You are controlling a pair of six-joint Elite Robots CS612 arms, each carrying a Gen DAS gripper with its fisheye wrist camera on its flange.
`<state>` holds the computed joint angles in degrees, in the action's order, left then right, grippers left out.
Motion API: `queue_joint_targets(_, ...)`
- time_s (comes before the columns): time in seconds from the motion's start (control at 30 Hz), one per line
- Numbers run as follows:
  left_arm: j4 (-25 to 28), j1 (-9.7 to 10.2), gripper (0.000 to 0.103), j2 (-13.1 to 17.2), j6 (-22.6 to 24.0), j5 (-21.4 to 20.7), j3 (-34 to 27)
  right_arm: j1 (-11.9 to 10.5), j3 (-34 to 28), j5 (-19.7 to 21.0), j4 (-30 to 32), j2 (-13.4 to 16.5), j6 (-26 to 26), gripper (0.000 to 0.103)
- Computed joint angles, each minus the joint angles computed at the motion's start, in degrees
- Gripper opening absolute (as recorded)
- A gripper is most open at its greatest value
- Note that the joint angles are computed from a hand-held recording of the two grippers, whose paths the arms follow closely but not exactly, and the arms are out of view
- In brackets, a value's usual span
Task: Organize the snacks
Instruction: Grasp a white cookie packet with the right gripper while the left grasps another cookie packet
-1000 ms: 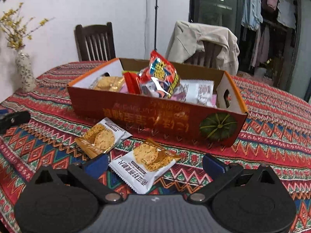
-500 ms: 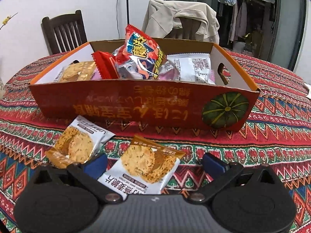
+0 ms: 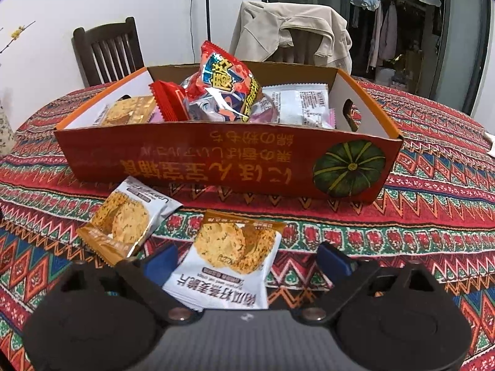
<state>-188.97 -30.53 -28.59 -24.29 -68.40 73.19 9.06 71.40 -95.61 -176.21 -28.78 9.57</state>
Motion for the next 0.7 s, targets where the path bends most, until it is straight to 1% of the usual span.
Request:
queue_joint_targets(0.03, 0.21, 0.01, 0.103, 0.01, -0.27, 0.13, -0.04, -0.19, 0.48, 0.55, -0.54, -0.25, -0.56, 0.08)
queue_joint_targets(0.1, 0.77, 0.02, 0.103, 0.01, -0.88, 0.5, -0.12, -0.63, 1.68, 1.44, -1.63, -0.86, -1.29, 0.056)
queue_joint_targets(0.13, 1.05, 0.04, 0.103, 0.01, -1.16, 0.55, -0.18, -0.77, 1.97, 1.78, -1.82, -1.01, -1.5, 0.051)
queue_joint_targets(0.2, 1.31, 0.07, 0.103, 0.04, -1.29, 0.53, -0.27, -1.32, 2.86, 3.55, -2.58, -1.42, -2.26, 0.046)
queue_joint_targets(0.3, 1.42, -0.05, 0.103, 0.13, -0.84, 0.75, -0.38, -1.67, 3.63, 4.33, -5.2, -1.37, -3.69, 0.042)
queue_joint_targets(0.43, 1.41, -0.26, 0.103, 0.32, -0.21, 1.47, -0.62, -2.44, 4.82, 6.61, -11.84, -0.4, -1.19, 0.042)
queue_joint_targets(0.53, 1.65, -0.47, 0.103, 0.47, 1.0, 1.72, -0.98, -2.54, 5.58, 6.31, -14.3, -0.61, -0.94, 0.042)
queue_joint_targets(0.63, 1.66, -0.84, 0.103, 0.42, 2.61, 2.26, -1.19, -2.54, 5.64, 5.04, -13.76, -0.75, 0.07, 0.042)
queue_joint_targets(0.7, 2.5, -1.04, 0.103, 0.24, 3.36, 1.74, -1.48, -2.78, 5.77, 4.89, -13.42, -0.86, 1.45, 0.042)
